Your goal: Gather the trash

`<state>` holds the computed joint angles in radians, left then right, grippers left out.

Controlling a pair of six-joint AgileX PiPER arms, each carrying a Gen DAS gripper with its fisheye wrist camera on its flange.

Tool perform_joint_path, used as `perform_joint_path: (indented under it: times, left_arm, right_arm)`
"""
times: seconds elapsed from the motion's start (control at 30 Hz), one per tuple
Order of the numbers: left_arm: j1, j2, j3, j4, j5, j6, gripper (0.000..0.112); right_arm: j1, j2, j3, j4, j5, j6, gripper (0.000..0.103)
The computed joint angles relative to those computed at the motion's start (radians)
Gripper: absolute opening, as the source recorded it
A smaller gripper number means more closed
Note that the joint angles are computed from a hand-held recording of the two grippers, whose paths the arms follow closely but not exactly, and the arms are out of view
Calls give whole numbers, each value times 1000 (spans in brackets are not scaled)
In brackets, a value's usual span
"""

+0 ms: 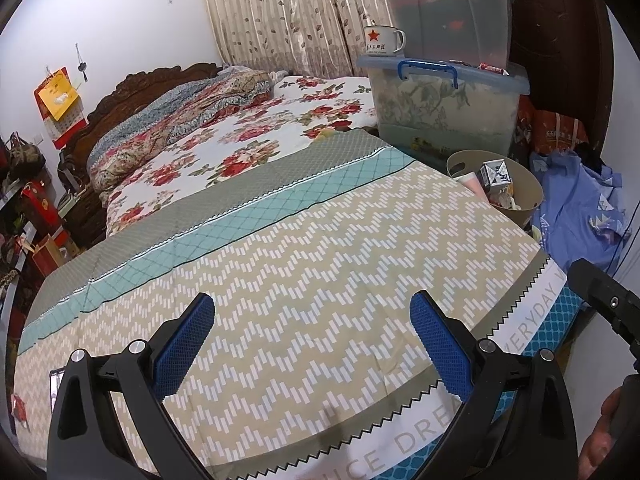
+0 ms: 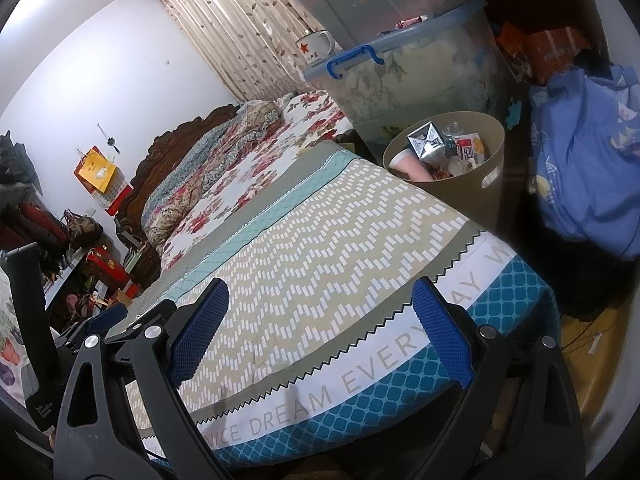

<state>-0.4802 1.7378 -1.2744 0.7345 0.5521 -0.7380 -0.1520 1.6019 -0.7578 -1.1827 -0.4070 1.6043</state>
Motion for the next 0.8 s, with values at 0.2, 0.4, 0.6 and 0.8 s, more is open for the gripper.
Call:
perform_joint_path:
  times: [0.2,0.4,0.6,0.8]
  left_arm:
    - [0,-2,2,3,1,-1,94]
    - [-9,1,2,0,16,8,94]
    - [-5,2,0,-15,20,10,94]
    - [-2,2,1,-16,15,10,94]
  right_arm:
    - [2,-1,-1,-1,2,2,92]
    - [2,-1,0,3,2,-4,92]
    - [3,-2,1,6,2,-6,92]
    - [8,-7,-4,3,9,-6,92]
